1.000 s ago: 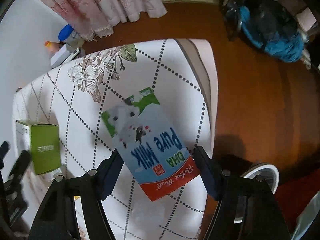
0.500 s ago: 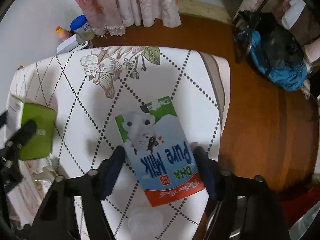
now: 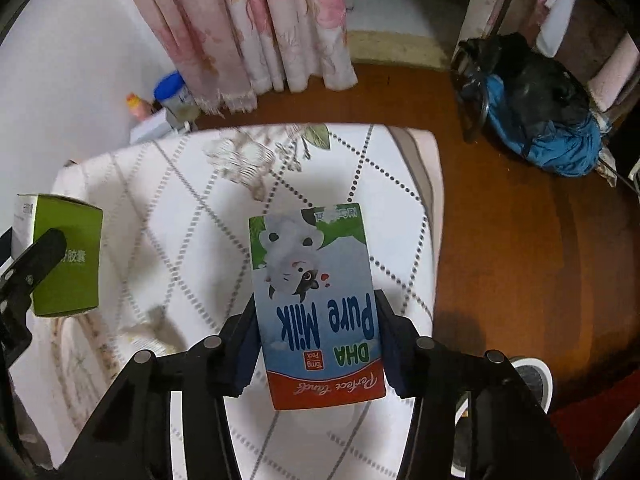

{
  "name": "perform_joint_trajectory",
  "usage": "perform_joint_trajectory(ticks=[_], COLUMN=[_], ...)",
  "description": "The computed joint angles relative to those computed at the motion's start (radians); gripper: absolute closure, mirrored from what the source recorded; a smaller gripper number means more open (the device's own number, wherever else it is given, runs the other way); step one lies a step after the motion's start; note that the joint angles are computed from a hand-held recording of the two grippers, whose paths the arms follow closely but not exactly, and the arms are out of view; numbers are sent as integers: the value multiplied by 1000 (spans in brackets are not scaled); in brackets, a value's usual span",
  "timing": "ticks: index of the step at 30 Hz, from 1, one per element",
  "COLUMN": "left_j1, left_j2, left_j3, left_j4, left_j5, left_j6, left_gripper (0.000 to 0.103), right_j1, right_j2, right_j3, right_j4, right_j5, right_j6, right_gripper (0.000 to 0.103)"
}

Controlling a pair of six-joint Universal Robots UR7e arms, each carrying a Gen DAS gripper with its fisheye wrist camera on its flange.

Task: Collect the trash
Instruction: 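Lift the green box and milk carton and carry them toward the bin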

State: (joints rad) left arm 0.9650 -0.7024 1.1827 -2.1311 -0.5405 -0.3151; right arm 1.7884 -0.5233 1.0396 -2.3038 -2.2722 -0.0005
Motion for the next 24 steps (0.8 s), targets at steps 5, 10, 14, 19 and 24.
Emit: perform_joint_trajectory(ticks=[5, 10, 14, 19, 24], left_j1=[-66, -155, -228, -305, -346], left_j2=[-85, -159, -181, -164, -83], left_j3=[109, 212, 265, 294, 271], left_j4=[-63, -114, -157, -200, -211], left_j5=[4, -18, -39, -99, -211], left_j6=[-24, -49, -46, -32, -25], left_gripper=[15, 15, 15, 15, 15], right_j1=[34, 71, 90, 76, 8], right_j2=[-136, -293, -434, -607, -782], right_j3=[196, 384, 532, 703, 864], right_j4=[-170, -330, -427, -492, -515], right_j5=[39, 54, 52, 36, 6], right_j6=[6, 4, 17, 51, 90], right_gripper=[51, 51, 51, 51, 51])
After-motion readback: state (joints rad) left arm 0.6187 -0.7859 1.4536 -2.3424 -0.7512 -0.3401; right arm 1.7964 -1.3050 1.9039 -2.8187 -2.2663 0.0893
